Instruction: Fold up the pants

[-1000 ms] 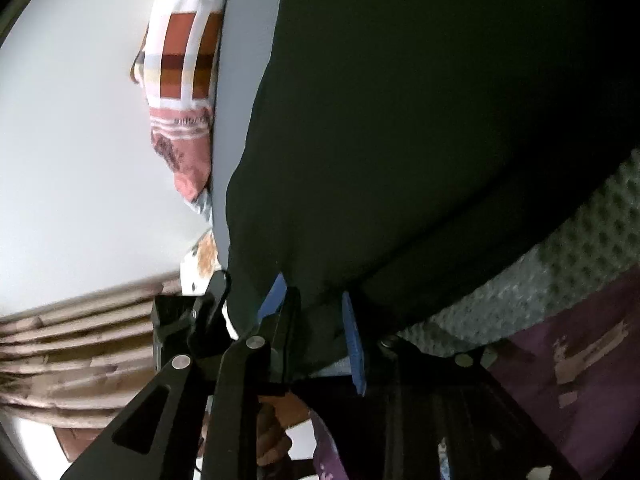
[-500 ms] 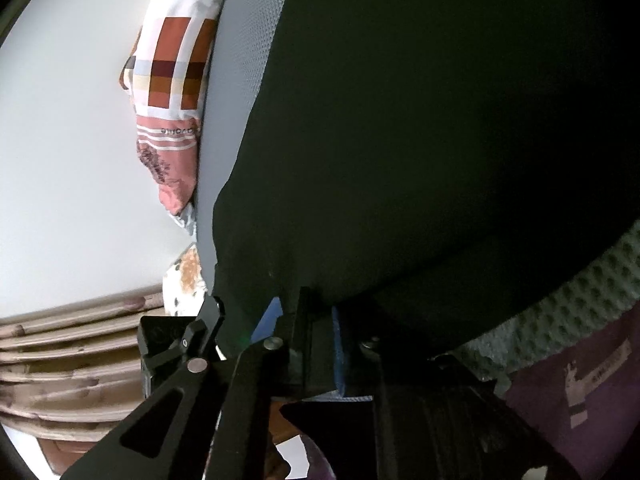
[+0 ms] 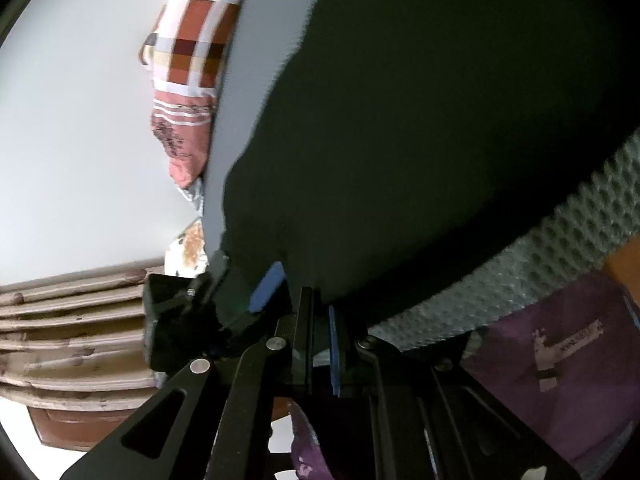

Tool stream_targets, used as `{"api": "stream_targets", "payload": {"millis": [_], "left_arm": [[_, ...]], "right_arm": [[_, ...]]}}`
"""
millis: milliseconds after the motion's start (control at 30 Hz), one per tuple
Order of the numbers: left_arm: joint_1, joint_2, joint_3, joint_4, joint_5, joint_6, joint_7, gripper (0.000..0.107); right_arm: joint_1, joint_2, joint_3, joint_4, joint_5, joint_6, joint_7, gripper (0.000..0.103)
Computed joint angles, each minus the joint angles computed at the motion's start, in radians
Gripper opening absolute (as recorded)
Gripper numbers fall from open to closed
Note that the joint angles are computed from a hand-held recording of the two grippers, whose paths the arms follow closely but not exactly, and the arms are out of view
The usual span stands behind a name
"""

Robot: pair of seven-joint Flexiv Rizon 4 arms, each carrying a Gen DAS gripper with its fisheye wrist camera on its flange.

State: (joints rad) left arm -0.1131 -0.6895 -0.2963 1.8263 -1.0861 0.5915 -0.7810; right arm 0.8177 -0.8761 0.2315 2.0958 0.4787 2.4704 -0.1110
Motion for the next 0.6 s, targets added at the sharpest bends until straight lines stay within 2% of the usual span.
{"api": "stream_targets", "payload": {"millis": [233,400,500,600], "left_arm": [[-0.003,0.003,0.002,0.001,0.006,0.005,-0.001,0.061],[-0.026,0.027,0.016,0.009,0.045,0.041,-0.017,0.061],[-0.032,0.057,0.017,0.033,0.048,0.08,0.001,0.061],[-0.029,0.096,0.021,0.064,0.033,0.11,0.028,0.061]], "right_arm": [[-0.023,-0.008,0.006,0.004,-0.047,-0.014,0.013,0.007],[-0.042,-0.015,0.013,0.003,-0.074,-0.007,0.027,0.007],[-0.076,-0.039,0.036,0.007,-0.124,0.043,0.055,0.01],[-0.106,-0.057,0.057,0.023,-0.19,0.107,0.085,0.022]]}}
